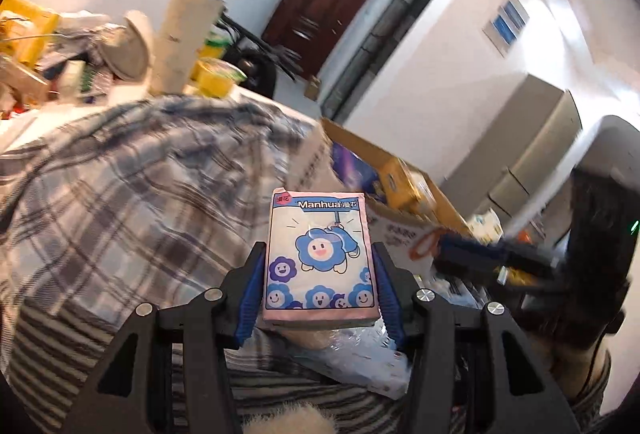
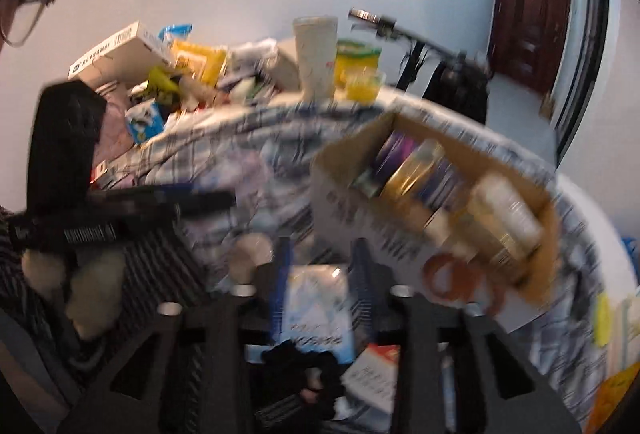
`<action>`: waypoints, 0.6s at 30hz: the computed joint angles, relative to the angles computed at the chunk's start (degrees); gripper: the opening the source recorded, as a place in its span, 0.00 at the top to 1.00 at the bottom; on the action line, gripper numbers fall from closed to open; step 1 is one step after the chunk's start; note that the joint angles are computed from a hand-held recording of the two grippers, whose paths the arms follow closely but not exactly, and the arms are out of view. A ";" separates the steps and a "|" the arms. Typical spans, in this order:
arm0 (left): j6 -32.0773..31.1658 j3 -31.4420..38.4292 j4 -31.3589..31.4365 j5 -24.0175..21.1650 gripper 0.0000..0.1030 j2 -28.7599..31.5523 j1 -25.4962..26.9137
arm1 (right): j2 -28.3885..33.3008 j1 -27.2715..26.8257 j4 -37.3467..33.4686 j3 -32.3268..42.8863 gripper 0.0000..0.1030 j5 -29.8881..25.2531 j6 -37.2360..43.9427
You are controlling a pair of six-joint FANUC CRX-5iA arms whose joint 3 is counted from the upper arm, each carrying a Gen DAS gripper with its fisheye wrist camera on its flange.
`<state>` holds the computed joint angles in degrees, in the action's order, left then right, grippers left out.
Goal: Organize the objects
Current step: 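Lift the bagged sponge with the right tool toward the cardboard box while the left tool holds the pink pack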
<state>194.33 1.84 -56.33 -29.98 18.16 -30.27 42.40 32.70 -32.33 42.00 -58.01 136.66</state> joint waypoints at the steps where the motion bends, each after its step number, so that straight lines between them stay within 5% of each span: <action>1: 1.18 -0.43 -0.63 -0.26 0.49 -0.35 -0.12 | 0.45 -0.03 -0.53 0.41 0.41 -0.92 0.52; 6: 3.00 -1.74 -0.28 -0.28 0.49 -1.30 0.43 | 1.93 -0.21 -4.18 2.86 0.33 -5.66 3.17; 18: 0.43 -2.25 2.30 2.49 0.49 -1.12 1.95 | 7.80 4.50 6.20 8.32 0.29 -9.34 0.16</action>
